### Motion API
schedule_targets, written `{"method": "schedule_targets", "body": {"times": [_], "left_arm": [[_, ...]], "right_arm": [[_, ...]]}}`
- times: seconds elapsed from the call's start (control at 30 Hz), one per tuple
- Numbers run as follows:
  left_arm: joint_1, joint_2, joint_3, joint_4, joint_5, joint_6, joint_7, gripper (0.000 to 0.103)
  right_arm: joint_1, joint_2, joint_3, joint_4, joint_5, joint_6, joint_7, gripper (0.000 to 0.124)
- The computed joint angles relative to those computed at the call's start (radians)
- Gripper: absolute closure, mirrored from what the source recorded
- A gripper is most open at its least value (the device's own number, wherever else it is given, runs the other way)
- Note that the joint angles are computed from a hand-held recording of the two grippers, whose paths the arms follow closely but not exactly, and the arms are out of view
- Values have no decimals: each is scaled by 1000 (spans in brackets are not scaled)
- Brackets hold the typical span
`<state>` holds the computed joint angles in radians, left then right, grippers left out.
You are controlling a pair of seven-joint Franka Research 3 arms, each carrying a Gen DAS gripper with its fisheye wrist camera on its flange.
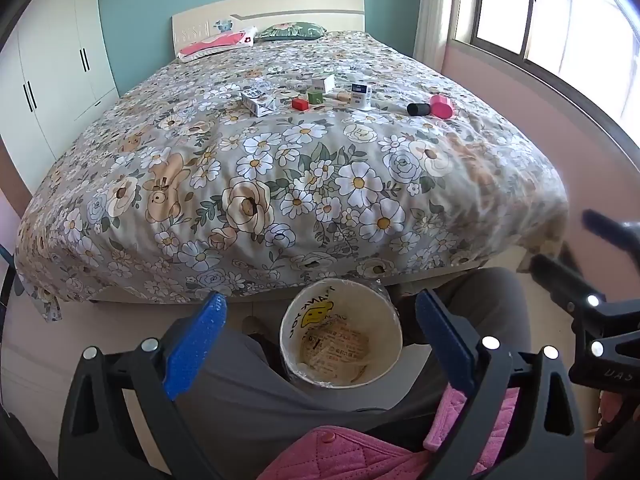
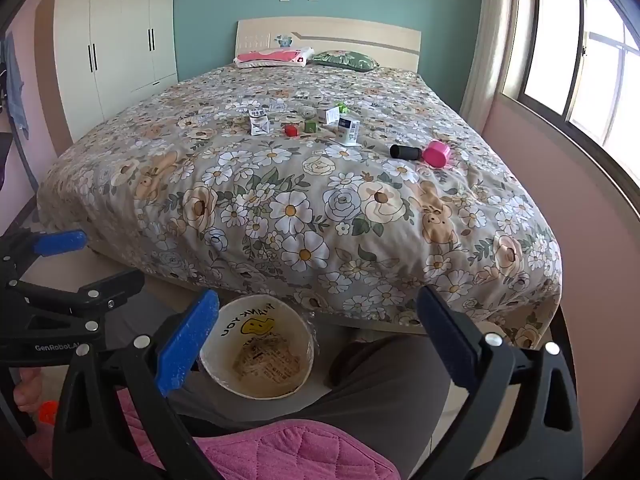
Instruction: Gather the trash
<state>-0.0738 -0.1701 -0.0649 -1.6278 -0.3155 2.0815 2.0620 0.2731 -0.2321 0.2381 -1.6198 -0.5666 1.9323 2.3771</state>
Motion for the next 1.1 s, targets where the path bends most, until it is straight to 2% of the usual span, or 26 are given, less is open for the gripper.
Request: {"method": "schedule_targets", "body": {"times": [1.1], "left_arm": [[6,8,-1,15,-1,-3,-7,6]], "right_arm": [[13,25,-9,38,-2,-19,-12,27]]}}
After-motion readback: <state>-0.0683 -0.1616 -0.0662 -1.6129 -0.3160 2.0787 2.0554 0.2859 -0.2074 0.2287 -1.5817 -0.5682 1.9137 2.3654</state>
